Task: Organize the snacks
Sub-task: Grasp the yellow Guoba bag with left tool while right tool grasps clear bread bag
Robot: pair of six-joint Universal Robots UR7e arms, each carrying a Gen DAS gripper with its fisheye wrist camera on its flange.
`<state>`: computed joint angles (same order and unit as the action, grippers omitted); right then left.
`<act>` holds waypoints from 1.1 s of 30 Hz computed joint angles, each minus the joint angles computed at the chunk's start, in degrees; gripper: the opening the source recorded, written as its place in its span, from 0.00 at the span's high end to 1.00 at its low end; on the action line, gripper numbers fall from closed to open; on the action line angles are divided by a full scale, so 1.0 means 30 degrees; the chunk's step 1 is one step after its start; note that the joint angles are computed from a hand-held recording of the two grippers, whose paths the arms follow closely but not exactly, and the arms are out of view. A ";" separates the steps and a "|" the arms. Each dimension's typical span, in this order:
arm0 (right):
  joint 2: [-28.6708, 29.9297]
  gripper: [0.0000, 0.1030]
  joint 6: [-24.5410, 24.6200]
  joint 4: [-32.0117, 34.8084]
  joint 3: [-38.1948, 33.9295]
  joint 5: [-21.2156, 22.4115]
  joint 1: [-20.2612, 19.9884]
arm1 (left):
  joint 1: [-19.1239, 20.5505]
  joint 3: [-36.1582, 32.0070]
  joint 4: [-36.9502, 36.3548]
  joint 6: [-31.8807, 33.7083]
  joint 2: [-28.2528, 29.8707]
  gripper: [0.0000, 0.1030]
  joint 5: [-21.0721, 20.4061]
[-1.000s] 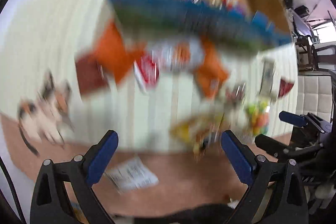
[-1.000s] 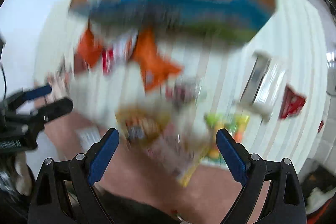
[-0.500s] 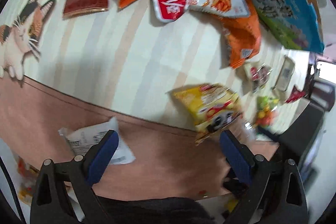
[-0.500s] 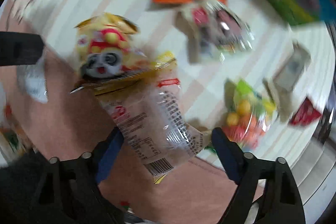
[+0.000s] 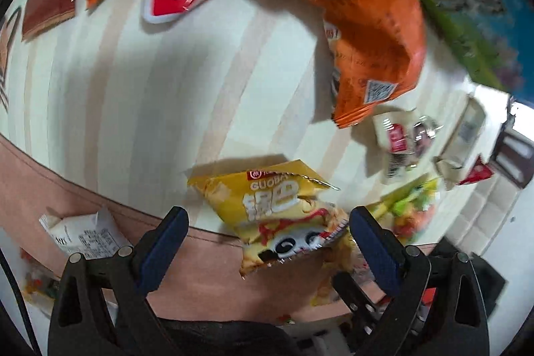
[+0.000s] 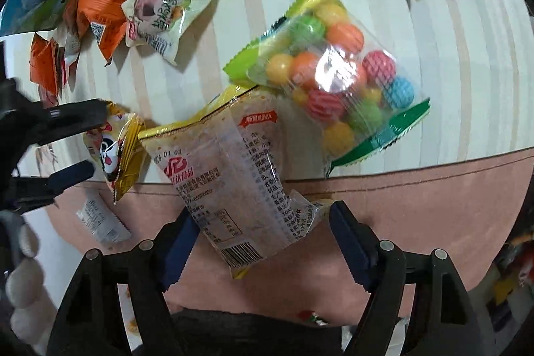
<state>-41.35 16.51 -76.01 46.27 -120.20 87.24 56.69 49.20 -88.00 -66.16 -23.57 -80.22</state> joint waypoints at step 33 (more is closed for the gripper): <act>0.1555 0.20 -0.0762 0.0129 -0.0380 -0.1810 0.1107 | -0.0806 0.2941 -0.0571 0.0356 -0.0996 0.41 0.1161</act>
